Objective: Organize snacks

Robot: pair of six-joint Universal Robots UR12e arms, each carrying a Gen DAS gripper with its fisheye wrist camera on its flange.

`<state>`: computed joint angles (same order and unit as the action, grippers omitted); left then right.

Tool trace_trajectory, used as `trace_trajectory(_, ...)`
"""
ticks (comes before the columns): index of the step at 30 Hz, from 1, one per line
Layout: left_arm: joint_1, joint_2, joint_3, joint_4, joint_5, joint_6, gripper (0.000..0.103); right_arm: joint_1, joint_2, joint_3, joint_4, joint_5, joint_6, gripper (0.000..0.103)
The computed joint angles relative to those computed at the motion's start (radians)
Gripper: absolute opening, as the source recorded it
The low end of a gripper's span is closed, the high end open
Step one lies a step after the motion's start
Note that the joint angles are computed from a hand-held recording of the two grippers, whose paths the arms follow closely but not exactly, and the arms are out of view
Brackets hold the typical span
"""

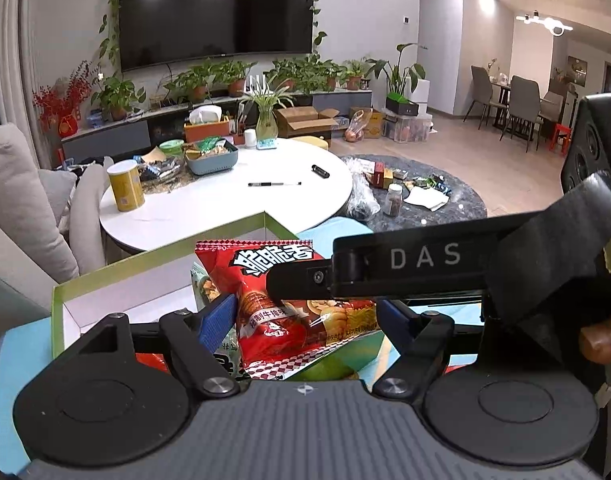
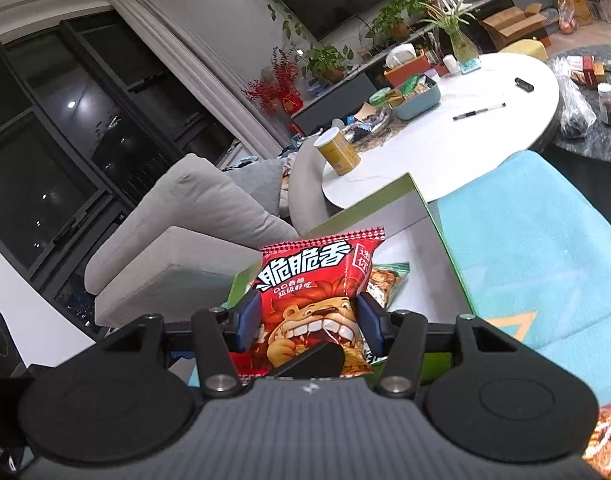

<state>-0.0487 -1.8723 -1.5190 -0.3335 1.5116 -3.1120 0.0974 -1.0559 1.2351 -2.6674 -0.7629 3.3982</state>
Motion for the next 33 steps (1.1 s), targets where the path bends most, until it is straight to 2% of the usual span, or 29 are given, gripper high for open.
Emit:
trace_trajectory(17, -0.001, -0.030, 0.030, -0.032, 0.012, 0.012, 0.075, 0.002, 0.030, -0.032, 0.024, -0.003, 0.007, 0.054)
trace_trajectory(20, -0.003, -0.039, 0.031, -0.029, 0.040, 0.015, 0.081, 0.003, 0.035, -0.030, 0.001, -0.017, 0.031, 0.055)
trace_trajectory(21, -0.006, -0.040, 0.027, -0.031, 0.061, 0.018, 0.082, 0.004, 0.036, -0.026, -0.011, -0.026, 0.038, 0.060)
trace_trajectory(23, -0.007, -0.042, 0.024, -0.047, 0.084, 0.013, 0.081, 0.006, 0.037, -0.022, -0.024, -0.064, 0.044, 0.059)
trace_trajectory(27, 0.001, -0.036, 0.011, -0.061, 0.080, -0.013, 0.081, -0.003, 0.036, -0.011, -0.047, -0.048, 0.065, 0.059)
trace_trajectory(33, -0.003, -0.025, 0.003, -0.048, 0.081, -0.017, 0.082, -0.005, 0.021, 0.004, -0.079, -0.044, 0.042, 0.059)
